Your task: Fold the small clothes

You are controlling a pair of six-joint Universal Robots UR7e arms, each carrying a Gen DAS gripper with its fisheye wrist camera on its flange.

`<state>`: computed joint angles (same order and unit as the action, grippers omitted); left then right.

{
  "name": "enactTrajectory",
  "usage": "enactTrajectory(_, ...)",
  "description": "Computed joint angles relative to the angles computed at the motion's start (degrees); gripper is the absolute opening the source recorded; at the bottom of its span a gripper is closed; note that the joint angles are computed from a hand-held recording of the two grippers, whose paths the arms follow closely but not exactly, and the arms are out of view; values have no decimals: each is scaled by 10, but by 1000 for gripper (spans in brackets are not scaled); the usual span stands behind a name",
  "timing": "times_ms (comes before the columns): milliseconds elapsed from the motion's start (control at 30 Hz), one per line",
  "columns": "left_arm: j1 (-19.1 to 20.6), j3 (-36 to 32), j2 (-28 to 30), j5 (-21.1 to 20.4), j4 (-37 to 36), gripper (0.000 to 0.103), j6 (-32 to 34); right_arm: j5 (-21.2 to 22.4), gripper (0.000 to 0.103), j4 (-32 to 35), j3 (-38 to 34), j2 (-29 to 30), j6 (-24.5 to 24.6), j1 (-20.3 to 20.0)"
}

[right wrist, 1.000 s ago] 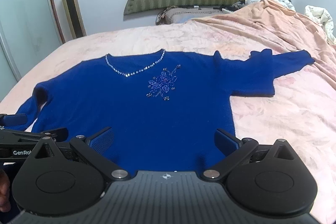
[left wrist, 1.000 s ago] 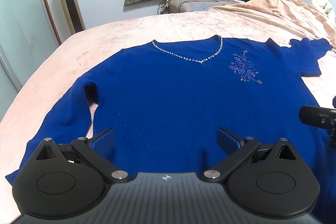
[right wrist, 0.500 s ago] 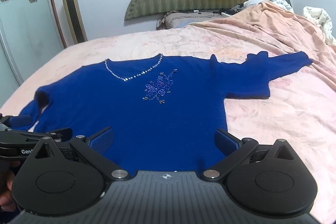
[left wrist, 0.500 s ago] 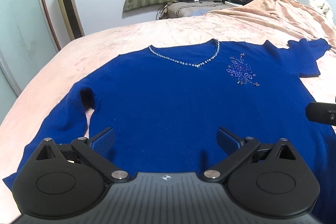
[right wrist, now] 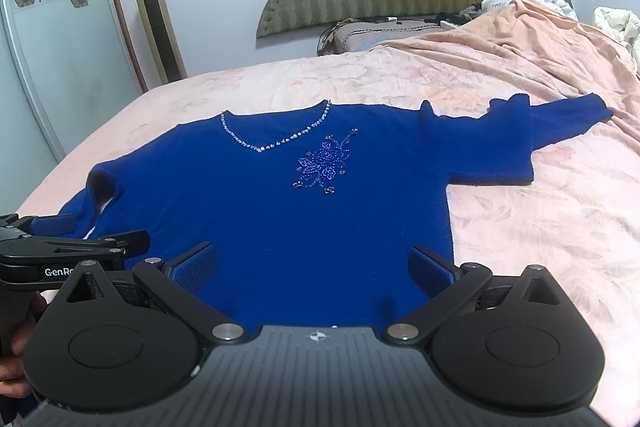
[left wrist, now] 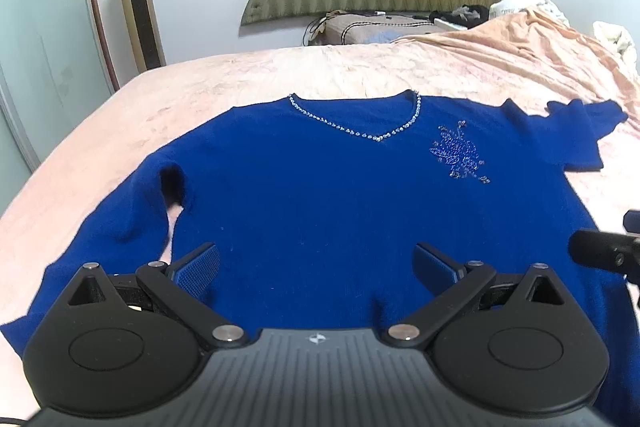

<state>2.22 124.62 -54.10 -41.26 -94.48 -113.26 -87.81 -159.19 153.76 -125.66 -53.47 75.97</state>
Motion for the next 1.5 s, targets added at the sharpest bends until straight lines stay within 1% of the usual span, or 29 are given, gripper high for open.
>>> enactTrajectory(100, 1, 6, -7, 0, -11, 103, -11, -1, 103, 6, -5, 4, 1, -2)
enactTrajectory(200, -1, -3, 0, 2, 16, 103, -33, 5, 103, 15, -8, 1, -2, -6)
enactTrajectory(233, -1, -9, 6, 2, 32, 103, -39, 5, 103, 9, -7, 0, -4, -4)
enactTrajectory(300, 1, -19, 13, 1, 50, 103, -38, 1, 103, -9, -1, 2, -2, 0)
enactTrajectory(400, 2, -23, 18, -1, 54, 103, -31, 5, 103, 1, -5, 3, 4, -3)
enactTrajectory(500, 0, -19, 18, 5, 46, 103, -33, 0, 103, -2, -5, 8, 10, -1)
enactTrajectory(633, 4, -28, 26, 3, 57, 103, -33, 1, 103, -3, -4, 4, 11, -1)
enactTrajectory(833, 10, -23, 23, -3, 37, 103, -20, -11, 103, -16, 0, 12, 8, 10)
enactTrajectory(967, 12, -21, 22, -7, 31, 103, -15, -6, 103, -18, -1, 11, 8, 8)
enactTrajectory(1100, 13, -16, 20, -7, 20, 103, -7, 0, 103, -29, -4, 11, 24, 1)
enactTrajectory(1233, 11, -7, 15, 1, 0, 103, -4, -10, 103, -46, -20, 32, 49, 23)
enactTrajectory(1300, 13, -5, 15, 3, -6, 103, -7, -6, 103, -45, -22, 30, 36, 33)
enactTrajectory(1367, 17, -3, 13, 1, -23, 103, 9, 10, 103, -20, -19, 17, 0, 27)
enactTrajectory(1433, 17, -5, 16, 2, -22, 103, 10, 0, 103, -14, -17, 22, -12, 26)
enactTrajectory(1500, 21, -9, 20, 1, -21, 103, 14, -6, 103, -14, -18, 32, -12, 19)
